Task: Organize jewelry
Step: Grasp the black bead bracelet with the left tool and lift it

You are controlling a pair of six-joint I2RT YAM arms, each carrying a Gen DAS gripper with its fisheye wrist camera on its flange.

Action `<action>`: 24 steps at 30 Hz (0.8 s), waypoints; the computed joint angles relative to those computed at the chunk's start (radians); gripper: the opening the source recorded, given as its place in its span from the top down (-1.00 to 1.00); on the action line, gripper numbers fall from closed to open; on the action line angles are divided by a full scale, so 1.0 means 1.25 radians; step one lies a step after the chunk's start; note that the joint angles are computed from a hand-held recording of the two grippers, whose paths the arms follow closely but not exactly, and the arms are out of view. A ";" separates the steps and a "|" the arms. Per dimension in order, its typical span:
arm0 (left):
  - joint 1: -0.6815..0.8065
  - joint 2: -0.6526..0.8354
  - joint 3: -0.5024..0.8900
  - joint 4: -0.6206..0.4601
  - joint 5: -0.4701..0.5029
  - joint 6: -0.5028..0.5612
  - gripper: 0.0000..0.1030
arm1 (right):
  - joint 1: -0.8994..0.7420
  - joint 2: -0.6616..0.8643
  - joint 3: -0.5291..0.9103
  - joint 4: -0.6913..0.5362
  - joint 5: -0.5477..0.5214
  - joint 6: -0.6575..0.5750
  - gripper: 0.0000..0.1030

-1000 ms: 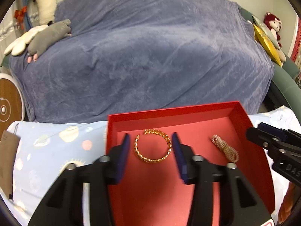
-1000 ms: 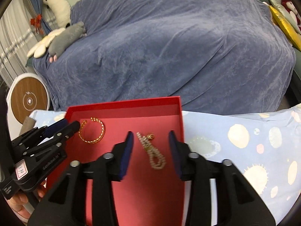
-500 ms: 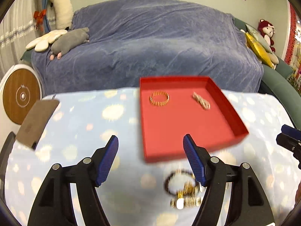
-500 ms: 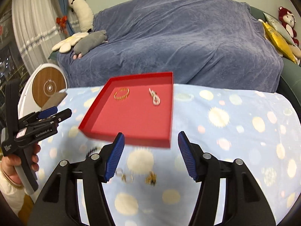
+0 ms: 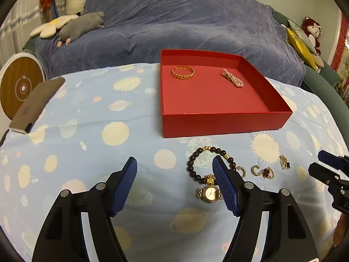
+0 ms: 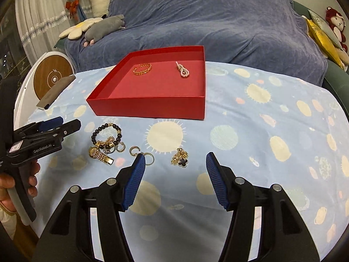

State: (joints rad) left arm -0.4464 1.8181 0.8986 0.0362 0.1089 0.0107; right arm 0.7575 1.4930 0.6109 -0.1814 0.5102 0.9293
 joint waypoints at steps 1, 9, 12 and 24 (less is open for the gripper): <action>0.002 0.013 0.010 -0.011 0.010 -0.009 -0.34 | -0.001 0.012 -0.003 0.010 -0.010 0.001 -0.10; -0.026 0.096 0.075 -0.020 -0.008 -0.028 -0.29 | 0.000 0.028 0.004 0.022 -0.028 -0.002 -0.10; -0.045 0.121 0.091 -0.010 -0.038 -0.016 -0.04 | -0.003 0.024 -0.001 0.026 -0.036 0.006 -0.10; -0.064 0.158 0.110 0.004 -0.052 0.008 0.88 | -0.008 0.030 0.002 0.030 -0.041 0.006 -0.10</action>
State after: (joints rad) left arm -0.5257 2.0153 1.0359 0.0416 0.0443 0.0206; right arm 0.7474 1.5304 0.6137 -0.1441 0.4584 0.9368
